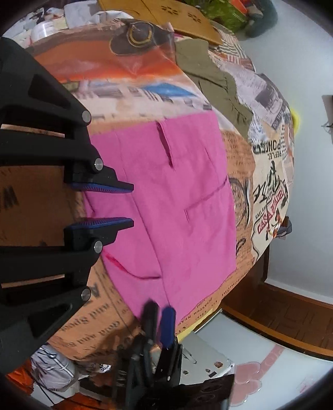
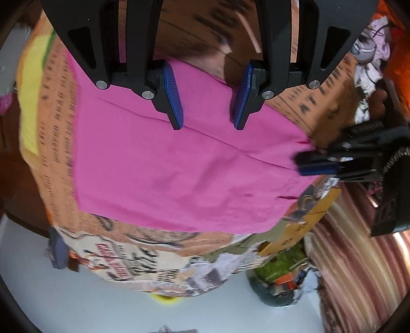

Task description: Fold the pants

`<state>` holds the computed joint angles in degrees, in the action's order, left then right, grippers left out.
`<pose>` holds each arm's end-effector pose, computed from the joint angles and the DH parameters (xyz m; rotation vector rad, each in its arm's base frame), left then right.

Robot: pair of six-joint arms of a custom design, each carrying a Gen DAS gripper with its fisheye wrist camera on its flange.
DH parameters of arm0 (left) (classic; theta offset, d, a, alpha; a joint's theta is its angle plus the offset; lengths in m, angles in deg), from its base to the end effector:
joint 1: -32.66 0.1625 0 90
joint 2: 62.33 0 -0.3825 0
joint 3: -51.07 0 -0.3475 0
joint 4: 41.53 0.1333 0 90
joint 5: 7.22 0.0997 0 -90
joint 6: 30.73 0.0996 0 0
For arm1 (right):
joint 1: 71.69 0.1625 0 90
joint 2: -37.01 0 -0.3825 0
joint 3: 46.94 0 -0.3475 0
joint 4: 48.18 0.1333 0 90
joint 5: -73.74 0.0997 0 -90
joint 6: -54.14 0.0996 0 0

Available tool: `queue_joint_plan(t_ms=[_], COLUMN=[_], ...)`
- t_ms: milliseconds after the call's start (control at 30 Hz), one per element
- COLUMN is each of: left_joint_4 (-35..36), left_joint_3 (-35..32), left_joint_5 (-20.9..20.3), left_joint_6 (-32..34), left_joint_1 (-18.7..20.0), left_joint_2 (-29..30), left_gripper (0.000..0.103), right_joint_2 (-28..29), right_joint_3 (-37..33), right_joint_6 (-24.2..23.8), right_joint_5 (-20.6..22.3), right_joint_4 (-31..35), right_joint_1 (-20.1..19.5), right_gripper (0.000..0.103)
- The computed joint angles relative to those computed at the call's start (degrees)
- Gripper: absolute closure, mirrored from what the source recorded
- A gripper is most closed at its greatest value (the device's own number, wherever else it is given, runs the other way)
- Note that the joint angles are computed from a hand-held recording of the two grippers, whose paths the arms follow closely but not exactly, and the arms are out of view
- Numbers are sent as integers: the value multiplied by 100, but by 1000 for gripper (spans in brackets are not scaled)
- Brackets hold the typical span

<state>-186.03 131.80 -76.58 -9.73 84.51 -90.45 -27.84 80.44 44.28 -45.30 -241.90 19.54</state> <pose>-0.2698 -0.6160 -0.0232 1.3686 2.4287 -0.1212 0.0947 -0.4533 0.2005 -0.0006 -2.4666 0.8721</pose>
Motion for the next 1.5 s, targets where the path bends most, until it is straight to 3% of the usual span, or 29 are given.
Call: queue_joint_plan(t_ms=[33,67,133,333,467,633,800,1067,1333,1500], left_joint_4=[-55,-88,-262,-684,-667,-289,-355,271,1683,2952], left_joint_3=[48,93,204,541,542,317,-54,-1898,-4213,-6145], left_joint_5=[115,169,205,260,264,202,204,552,519,320], left_joint_6=[-15,-34,-34,18,-10,-153,-76,-173,-417,-662], left_joint_1=[5,16,59,54,49,29,-17,91,358,575], left_joint_2=[-30,-64,-126,-234,-235,-269,-190,813,2069,3064], left_gripper=[80,68,62,60,60,60,60,60,60,60], right_joint_2=[-103,-179,-337,-708,-907,-1021,-1124,-954,-521,-243], right_joint_3=[115,192,345,748,950,881,738,52,-694,-1230], right_joint_6=[64,130,269,676,870,857,570,-3,-306,-472], right_joint_5=[1,45,94,-182,-151,-447,-566,-492,-399,-392], right_joint_4=[-56,-75,-114,-274,-259,-35,-257,-508,-247,145], right_joint_1=[-73,-139,-258,-496,-663,-468,-304,-370,-758,-989], right_gripper=[66,65,64,63,61,60,60,58,55,55])
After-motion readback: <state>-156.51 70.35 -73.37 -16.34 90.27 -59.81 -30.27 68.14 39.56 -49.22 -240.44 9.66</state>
